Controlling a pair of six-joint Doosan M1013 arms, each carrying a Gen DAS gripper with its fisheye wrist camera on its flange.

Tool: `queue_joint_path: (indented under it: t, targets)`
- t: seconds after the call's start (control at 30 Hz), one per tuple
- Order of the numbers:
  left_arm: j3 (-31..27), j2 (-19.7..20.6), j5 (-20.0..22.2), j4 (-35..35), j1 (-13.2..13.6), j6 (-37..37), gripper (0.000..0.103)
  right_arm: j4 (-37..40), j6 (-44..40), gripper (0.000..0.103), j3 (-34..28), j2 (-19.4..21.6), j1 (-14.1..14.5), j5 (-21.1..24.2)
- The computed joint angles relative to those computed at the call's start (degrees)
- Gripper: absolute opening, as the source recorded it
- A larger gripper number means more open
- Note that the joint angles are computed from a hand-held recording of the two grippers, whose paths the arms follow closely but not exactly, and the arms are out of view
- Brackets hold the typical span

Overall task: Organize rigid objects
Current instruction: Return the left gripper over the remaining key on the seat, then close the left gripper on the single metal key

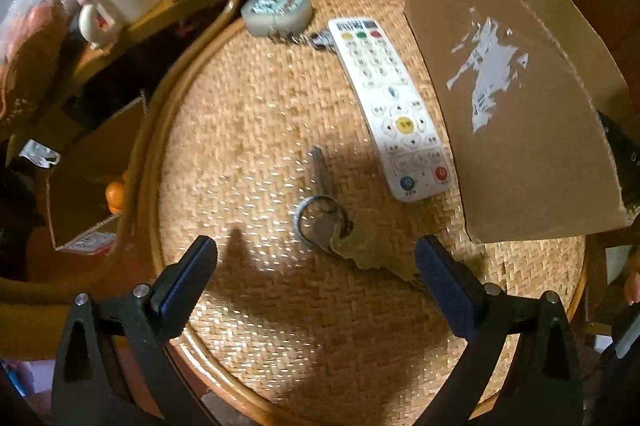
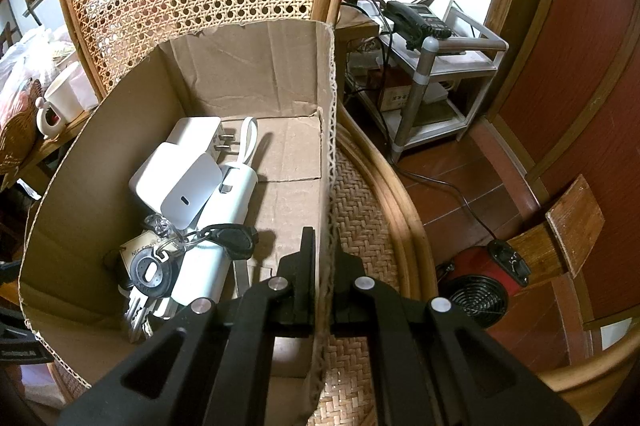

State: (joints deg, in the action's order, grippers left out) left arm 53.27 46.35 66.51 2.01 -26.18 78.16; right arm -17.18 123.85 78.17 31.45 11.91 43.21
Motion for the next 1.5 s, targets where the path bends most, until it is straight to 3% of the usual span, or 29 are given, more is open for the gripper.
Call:
queue_joint_path:
  t: [0.07, 0.23, 0.3, 0.37, 0.47, 0.5, 0.8, 1.03, 1.5]
  targets:
    - [-0.5, 0.5, 0.8, -0.6, 0.1, 0.2, 0.095, 0.0, 0.0, 0.006, 0.0, 0.0, 0.0, 0.0]
    - [0.6, 0.2, -0.8, 0.1, -0.5, 2.8, 0.070, 0.1, 0.0, 0.006, 0.1, 0.0, 0.1, -0.1]
    - [1.8, -0.6, -3.1, -1.4, -0.6, 5.5, 0.042, 0.0, 0.2, 0.006, 0.3, 0.0, 0.2, -0.2]
    - [2.1, -0.8, -3.8, -1.2, -0.7, 6.1, 0.040, 0.0, 0.2, 0.006, 0.2, 0.0, 0.1, -0.1]
    - [2.2, -0.8, -4.8, -3.6, -0.3, 6.9, 0.015, 0.0, 0.4, 0.006, 0.3, -0.1, 0.2, -0.1]
    - [2.3, -0.9, -5.0, -5.3, 0.0, 7.1, 0.012, 0.1, 0.2, 0.006, 0.4, -0.1, 0.1, -0.2]
    - [3.0, -1.4, -6.4, -8.8, 0.4, 9.1, 0.002, 0.2, 0.3, 0.006, 0.4, -0.1, 0.1, -0.1]
    - [3.1, -1.8, -7.0, -7.3, 0.1, 8.9, 0.001, 0.4, 0.0, 0.006, 0.4, -0.2, 0.0, -0.1]
    - [8.2, -7.0, -15.5, -4.6, 0.2, 4.9, 0.001, -1.2, 0.8, 0.006, 0.0, 0.0, 0.1, 0.6]
